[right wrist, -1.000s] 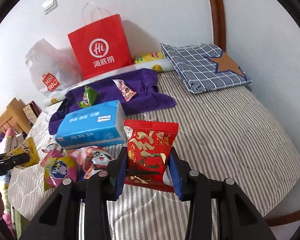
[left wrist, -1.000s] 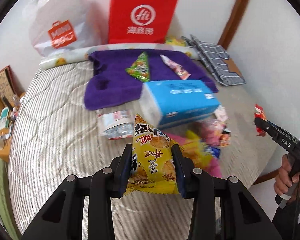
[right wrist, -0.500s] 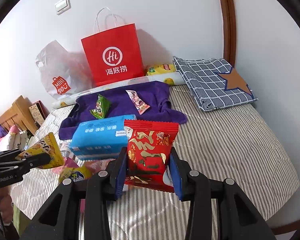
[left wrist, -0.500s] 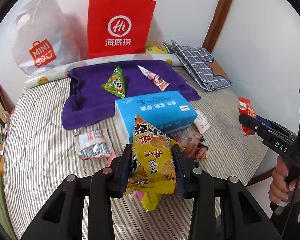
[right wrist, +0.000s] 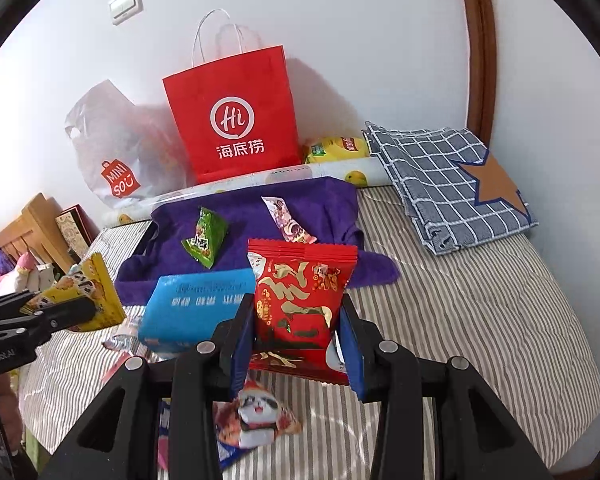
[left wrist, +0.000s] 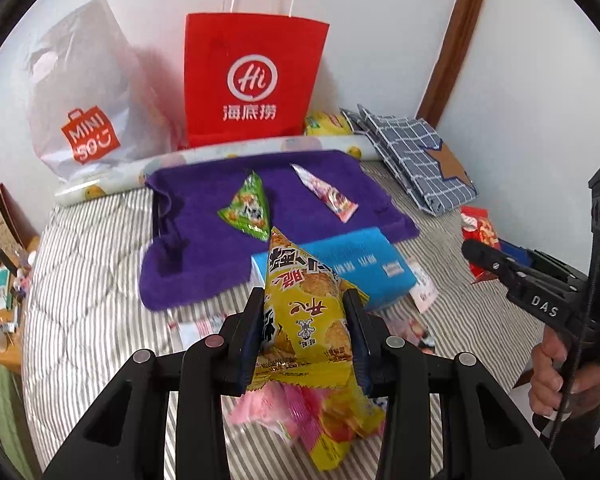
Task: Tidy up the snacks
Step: 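Carry the yellow chip bag and red packet over the purple towel with both grippers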
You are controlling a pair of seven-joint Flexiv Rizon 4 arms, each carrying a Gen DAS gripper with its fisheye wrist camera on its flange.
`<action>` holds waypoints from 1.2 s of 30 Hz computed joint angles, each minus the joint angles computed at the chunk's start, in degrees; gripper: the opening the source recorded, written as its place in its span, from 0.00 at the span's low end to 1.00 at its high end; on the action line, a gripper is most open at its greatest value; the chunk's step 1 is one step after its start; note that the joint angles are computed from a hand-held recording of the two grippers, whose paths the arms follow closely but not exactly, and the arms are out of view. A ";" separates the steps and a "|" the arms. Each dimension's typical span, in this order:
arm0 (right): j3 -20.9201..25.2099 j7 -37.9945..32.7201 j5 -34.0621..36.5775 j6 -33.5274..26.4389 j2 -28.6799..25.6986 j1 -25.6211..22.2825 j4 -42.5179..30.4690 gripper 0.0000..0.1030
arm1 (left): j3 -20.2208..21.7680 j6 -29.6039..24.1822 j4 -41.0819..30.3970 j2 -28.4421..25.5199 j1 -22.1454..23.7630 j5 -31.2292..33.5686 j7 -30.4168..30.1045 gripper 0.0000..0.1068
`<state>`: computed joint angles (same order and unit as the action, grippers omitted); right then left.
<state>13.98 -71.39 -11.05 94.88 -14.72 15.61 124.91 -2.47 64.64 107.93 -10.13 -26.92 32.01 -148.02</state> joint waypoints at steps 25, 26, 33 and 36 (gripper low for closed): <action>-0.68 -0.06 -2.31 -1.27 -11.17 -0.50 -14.30 0.36 | 5.01 2.94 -7.93 -7.38 1.76 -3.19 4.76 0.36; -0.05 -0.31 -2.17 -1.61 -11.80 -0.92 -15.11 0.36 | 5.32 3.00 -8.12 -7.56 1.71 -3.26 4.74 0.36; 0.30 -1.67 -2.21 -2.84 -15.51 -0.50 -20.39 0.36 | 7.80 2.95 -9.28 -9.02 2.63 -3.28 4.04 0.36; -0.48 -1.90 -2.45 -3.44 -17.23 0.30 -22.99 0.36 | 8.47 3.97 -9.07 -9.82 3.36 -3.58 3.55 0.36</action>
